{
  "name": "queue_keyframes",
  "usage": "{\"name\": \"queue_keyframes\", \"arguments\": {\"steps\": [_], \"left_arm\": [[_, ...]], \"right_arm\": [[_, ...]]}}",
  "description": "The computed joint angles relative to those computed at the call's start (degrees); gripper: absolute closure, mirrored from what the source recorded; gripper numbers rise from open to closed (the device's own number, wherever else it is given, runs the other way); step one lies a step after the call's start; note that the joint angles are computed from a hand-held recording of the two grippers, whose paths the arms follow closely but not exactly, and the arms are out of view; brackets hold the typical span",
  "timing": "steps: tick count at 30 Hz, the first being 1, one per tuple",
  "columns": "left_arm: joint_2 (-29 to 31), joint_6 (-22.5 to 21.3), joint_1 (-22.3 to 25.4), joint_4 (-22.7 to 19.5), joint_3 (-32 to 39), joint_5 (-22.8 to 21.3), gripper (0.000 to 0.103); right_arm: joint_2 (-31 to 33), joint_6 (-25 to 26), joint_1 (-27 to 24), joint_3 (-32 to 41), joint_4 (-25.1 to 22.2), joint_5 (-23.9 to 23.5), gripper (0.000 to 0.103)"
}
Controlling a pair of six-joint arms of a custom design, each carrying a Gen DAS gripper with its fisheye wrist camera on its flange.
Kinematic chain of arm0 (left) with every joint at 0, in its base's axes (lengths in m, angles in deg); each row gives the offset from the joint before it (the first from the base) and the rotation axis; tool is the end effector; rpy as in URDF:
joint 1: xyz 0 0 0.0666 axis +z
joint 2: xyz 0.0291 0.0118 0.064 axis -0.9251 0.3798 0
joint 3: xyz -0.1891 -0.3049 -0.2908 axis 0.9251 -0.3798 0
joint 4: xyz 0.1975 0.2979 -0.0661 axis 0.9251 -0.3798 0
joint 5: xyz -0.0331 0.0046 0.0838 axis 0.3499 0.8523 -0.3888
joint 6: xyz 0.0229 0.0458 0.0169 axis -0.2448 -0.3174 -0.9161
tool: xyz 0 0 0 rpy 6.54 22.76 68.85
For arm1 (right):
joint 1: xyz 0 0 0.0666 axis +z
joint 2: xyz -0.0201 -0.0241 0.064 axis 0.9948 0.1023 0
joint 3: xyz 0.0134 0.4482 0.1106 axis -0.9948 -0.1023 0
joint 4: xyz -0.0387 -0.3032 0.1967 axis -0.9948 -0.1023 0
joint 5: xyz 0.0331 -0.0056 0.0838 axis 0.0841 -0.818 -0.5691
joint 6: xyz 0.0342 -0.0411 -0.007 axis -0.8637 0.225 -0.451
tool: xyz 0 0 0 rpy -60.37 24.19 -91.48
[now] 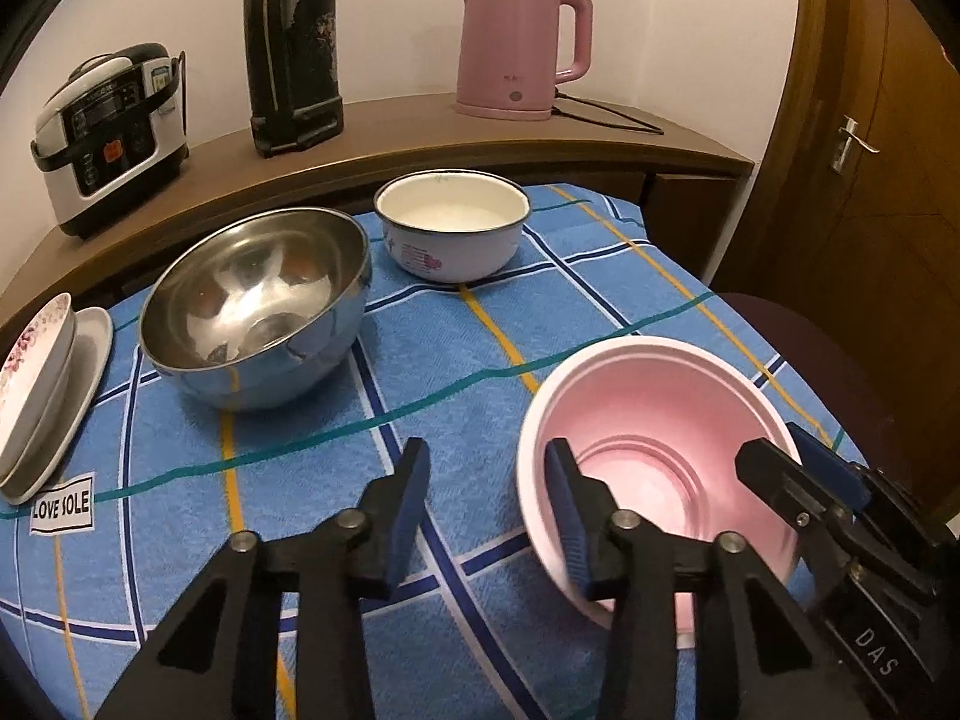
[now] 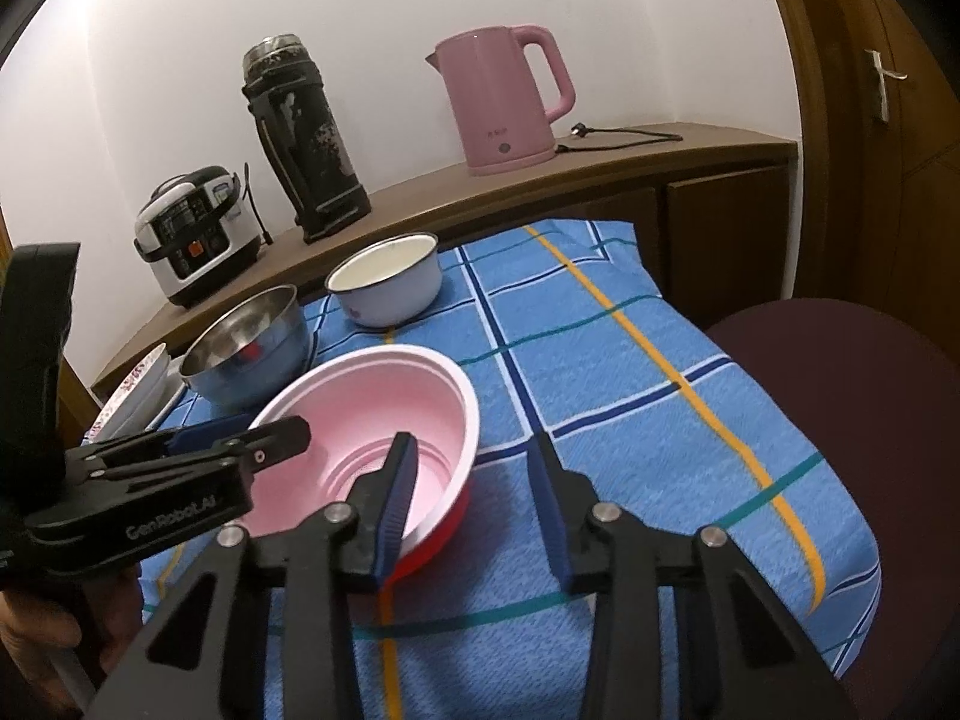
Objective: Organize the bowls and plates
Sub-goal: 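Grasp the pink bowl rim with the left gripper while the right gripper grasps it too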
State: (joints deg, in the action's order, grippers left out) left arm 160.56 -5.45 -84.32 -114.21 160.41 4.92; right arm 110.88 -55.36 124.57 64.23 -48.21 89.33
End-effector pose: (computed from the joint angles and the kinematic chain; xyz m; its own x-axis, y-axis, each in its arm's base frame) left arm 0.6524 -0.2026 0.3754 -0.6528 0.3117 -0.6905 0.4827 0.8736 -0.0620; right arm 0.5540 0.4464 0.3587 -0.5113 0.3202 -0.7975 0.1626 0.9473 0.2761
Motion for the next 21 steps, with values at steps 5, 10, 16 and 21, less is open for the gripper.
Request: {"name": "queue_keyframes", "arguments": {"steps": [5, 10, 16, 21], "left_arm": [[0.45, 0.37, -0.14, -1.44, 0.98, 1.59, 0.079], [0.92, 1.53, 0.16, -3.15, 1.53, 2.89, 0.091], [0.17, 3.05, 1.02, -2.40, 0.92, 4.45, 0.092], [-0.85, 4.11, 1.84, -0.99, 0.08, 3.90, 0.092]], "right_arm": [[0.56, 1.46, 0.07, 1.37, -0.89, -0.58, 0.081], [1.27, 1.57, 0.01, 3.22, -2.67, -1.34, 0.091], [1.48, 1.63, 0.14, 4.22, -3.49, -1.90, 0.091], [1.81, 2.03, 0.20, 5.77, -2.92, -2.77, 0.091]]}}
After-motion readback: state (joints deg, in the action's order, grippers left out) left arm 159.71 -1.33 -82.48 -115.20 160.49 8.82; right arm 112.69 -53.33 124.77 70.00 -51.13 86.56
